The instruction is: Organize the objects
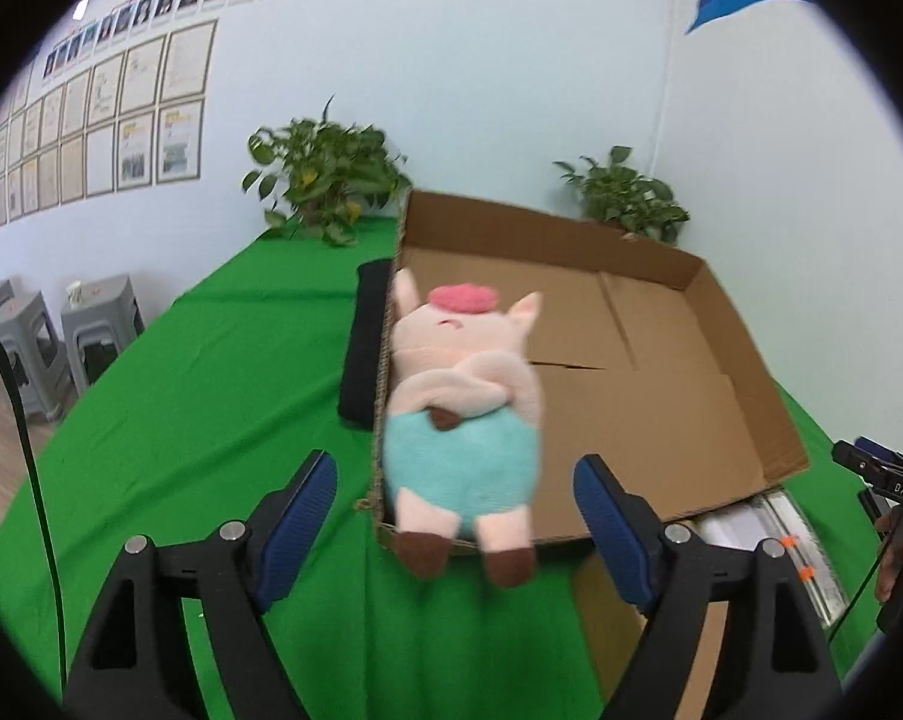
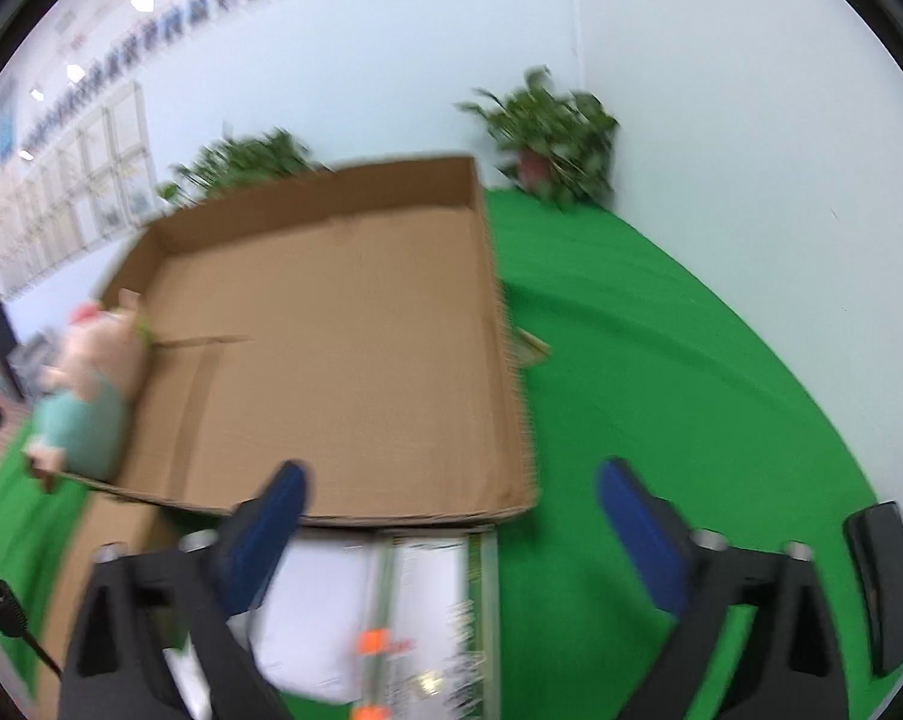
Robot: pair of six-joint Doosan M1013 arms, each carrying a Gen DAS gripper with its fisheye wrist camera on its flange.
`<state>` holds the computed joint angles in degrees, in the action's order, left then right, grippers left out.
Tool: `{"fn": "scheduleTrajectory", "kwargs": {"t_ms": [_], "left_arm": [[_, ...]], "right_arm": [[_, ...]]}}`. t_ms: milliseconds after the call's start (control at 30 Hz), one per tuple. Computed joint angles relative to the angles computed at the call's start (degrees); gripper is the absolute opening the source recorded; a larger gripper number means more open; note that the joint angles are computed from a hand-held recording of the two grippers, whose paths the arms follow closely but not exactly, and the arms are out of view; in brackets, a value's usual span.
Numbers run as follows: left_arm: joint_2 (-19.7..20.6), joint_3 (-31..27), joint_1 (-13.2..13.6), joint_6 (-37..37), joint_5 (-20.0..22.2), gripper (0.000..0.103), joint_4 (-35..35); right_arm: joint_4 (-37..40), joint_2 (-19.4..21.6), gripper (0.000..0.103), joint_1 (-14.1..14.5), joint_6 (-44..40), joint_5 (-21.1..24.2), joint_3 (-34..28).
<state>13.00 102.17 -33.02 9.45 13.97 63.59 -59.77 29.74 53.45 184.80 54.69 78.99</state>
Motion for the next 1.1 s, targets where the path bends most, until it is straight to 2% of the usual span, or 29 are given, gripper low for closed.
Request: {"fn": "scheduleTrajectory", "kwargs": {"t_ms": [100, 167, 200, 333, 400, 500, 533, 567, 600, 633, 667, 700, 733, 767, 800, 833, 867, 900, 933, 967, 1100], "left_arm": [[-0.79, 0.09, -1.84, 5.94, 1.68, 0.082, -4.18], [-0.99, 0.25, -2.91, 7.27, 2.2, 0.082, -4.69], [-0.99, 0.27, -3.41, 5.71, 2.76, 0.082, -2.99], [-0.92, 0.59, -5.53, -4.09, 6.38, 0.082, 6.49], [-0.95, 0.8, -5.95, -6.57, 6.98, 0.082, 8.25], [-1.03, 1.41, -6.55, -10.58, 7.82, 0.081, 11.51], [-1.1, 1.56, -6.73, -11.57, 8.13, 0.077, 12.32], [-1.2, 1.81, -6.87, -12.96, 8.11, 0.047, 13.69], [-1.3, 1.82, -6.84, -11.35, 7.32, 0.021, 12.66], [-1.2, 1.58, -7.06, -9.42, 7.7, 0.005, 11.15], [-1.24, 1.65, -7.53, -10.4, 8.76, 0.004, 12.65], [-1.4, 1.98, -7.91, -12.99, 9.24, 0.004, 15.76], [-1.63, 2.34, -8.14, -15.8, 9.14, 0.004, 19.05], [-1.7, 2.4, -8.36, -17.14, 9.69, 0.013, 20.42], [-1.55, 1.97, -8.83, -15.48, 11.56, 0.029, 18.88], [-1.34, 1.57, -9.24, -13.92, 13.33, 0.079, 17.44], [-1.31, 1.7, -9.6, -15.37, 14.63, 0.103, 18.87], [-1.53, 2.48, -9.85, -19.77, 15.12, 0.102, 23.31], [-1.79, 3.12, -9.93, -22.67, 14.79, 0.102, 26.6], [-1.93, 3.31, -9.81, -22.57, 13.69, 0.102, 26.96], [-2.0, 2.94, -8.53, -17.22, 8.17, 0.102, 19.42]], "right_arm": [[-1.27, -0.4, 0.103, 1.65, -0.47, -3.23, 0.28], [-0.28, 0.53, 0.103, 2.51, -2.93, -1.89, -1.13], [0.49, 1.07, 0.103, 2.85, -3.49, -0.85, -1.89], [3.18, 1.21, 0.103, 2.66, -2.71, -2.16, -2.17], [3.13, 1.13, 0.103, 2.95, -1.44, -1.86, -1.84], [3.25, 0.77, 0.103, 2.72, -0.36, -3.92, -0.41], [3.21, 0.82, 0.102, 2.83, -0.33, -3.94, -0.25], [3.09, 0.86, 0.097, 2.97, -0.44, -3.78, -0.23], [2.36, 0.95, 0.089, 3.36, -0.22, -3.17, -0.28], [2.05, 0.95, 0.063, 3.31, -0.54, -2.98, -0.23], [2.43, 1.33, 0.036, 3.49, -1.67, -1.77, -0.86], [3.09, 1.83, 0.026, 3.58, -3.16, -0.27, -1.71], [3.5, 2.38, 0.02, 3.67, -4.59, 0.91, -2.51], [3.74, 2.53, 0.02, 3.68, -5.46, 0.95, -2.79], [4.02, 2.69, 0.02, 3.78, -6.37, 0.98, -3.09], [4.33, 2.89, 0.022, 3.89, -7.11, 1.31, -3.51], [4.66, 2.99, 0.034, 3.94, -7.57, 1.45, -3.79], [4.82, 3.01, 0.047, 4.01, -7.87, 1.22, -3.94], [4.51, 2.89, 0.086, 4.08, -7.94, 0.52, -3.82], [3.41, 2.71, 0.101, 4.2, -7.4, -0.35, -3.41], [0.93, 2.42, 0.103, 4.67, -7.66, -3.56, -2.9]]}}
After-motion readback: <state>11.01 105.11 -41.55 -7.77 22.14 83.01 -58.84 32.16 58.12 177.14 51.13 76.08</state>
